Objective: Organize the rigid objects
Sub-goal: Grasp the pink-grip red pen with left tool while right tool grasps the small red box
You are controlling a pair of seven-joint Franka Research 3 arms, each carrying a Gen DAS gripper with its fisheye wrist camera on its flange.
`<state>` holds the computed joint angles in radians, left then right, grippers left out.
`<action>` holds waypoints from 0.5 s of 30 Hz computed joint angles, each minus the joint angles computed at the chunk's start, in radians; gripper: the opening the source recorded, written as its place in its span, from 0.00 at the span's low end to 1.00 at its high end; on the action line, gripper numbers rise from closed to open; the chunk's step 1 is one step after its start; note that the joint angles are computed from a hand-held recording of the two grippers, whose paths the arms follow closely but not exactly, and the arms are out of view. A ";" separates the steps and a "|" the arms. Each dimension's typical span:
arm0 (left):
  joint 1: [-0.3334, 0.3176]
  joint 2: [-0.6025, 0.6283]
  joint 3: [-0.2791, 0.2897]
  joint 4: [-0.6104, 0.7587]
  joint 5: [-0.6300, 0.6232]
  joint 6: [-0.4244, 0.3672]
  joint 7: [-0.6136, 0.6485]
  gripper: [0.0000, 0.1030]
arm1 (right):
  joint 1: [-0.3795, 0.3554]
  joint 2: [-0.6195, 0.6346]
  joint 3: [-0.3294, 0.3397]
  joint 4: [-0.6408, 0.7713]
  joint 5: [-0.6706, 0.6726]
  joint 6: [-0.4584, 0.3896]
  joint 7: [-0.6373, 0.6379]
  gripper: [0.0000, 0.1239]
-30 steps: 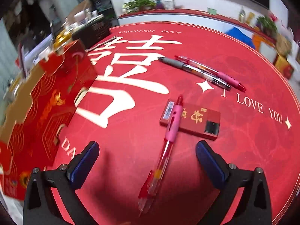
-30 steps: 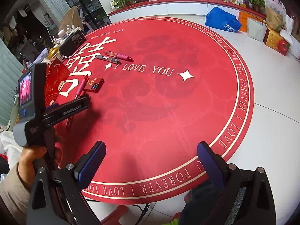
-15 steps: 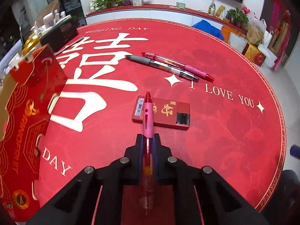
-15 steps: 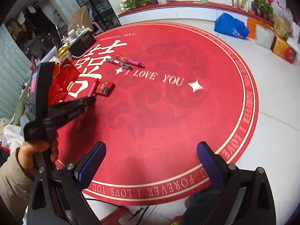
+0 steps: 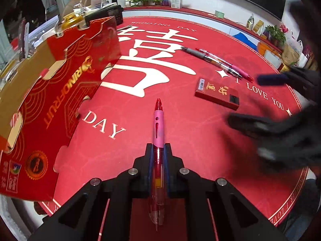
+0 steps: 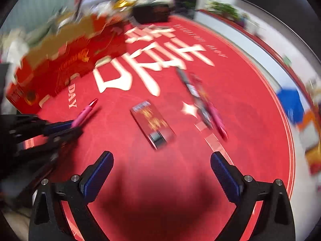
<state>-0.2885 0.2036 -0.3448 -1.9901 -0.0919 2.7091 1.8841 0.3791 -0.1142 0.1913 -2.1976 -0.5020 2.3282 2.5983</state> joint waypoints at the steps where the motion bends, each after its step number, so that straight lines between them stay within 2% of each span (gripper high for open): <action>1: 0.001 -0.004 0.000 -0.004 -0.002 0.000 -0.001 0.10 | -0.003 0.034 -0.006 0.029 0.008 -0.004 -0.037 0.79; 4: -0.004 -0.004 0.005 -0.002 0.013 -0.003 -0.012 0.10 | -0.003 0.101 -0.038 0.080 0.093 0.027 -0.162 0.79; 6: -0.009 -0.003 0.009 -0.001 0.028 -0.005 -0.027 0.10 | 0.001 0.126 -0.051 0.102 0.149 0.018 -0.219 0.74; 7: -0.008 -0.003 0.008 -0.001 0.027 -0.003 -0.028 0.10 | -0.002 0.122 -0.060 0.092 0.197 0.047 -0.242 0.71; 9: -0.009 -0.007 0.009 -0.009 0.031 0.006 -0.035 0.11 | -0.001 0.115 -0.066 0.089 0.238 0.048 -0.251 0.64; 10: -0.011 -0.007 0.011 -0.010 0.041 0.009 -0.042 0.11 | 0.000 0.118 -0.067 0.100 0.245 0.032 -0.252 0.55; 11: -0.013 -0.008 0.012 -0.012 0.048 0.012 -0.048 0.11 | 0.002 0.114 -0.067 0.105 0.251 0.017 -0.249 0.40; 12: -0.014 -0.009 0.012 -0.013 0.051 0.014 -0.054 0.10 | 0.003 0.111 -0.067 0.109 0.257 0.004 -0.244 0.29; 15: -0.011 -0.007 0.010 -0.012 0.049 0.013 -0.062 0.10 | 0.014 0.097 -0.056 0.099 0.236 -0.046 -0.161 0.29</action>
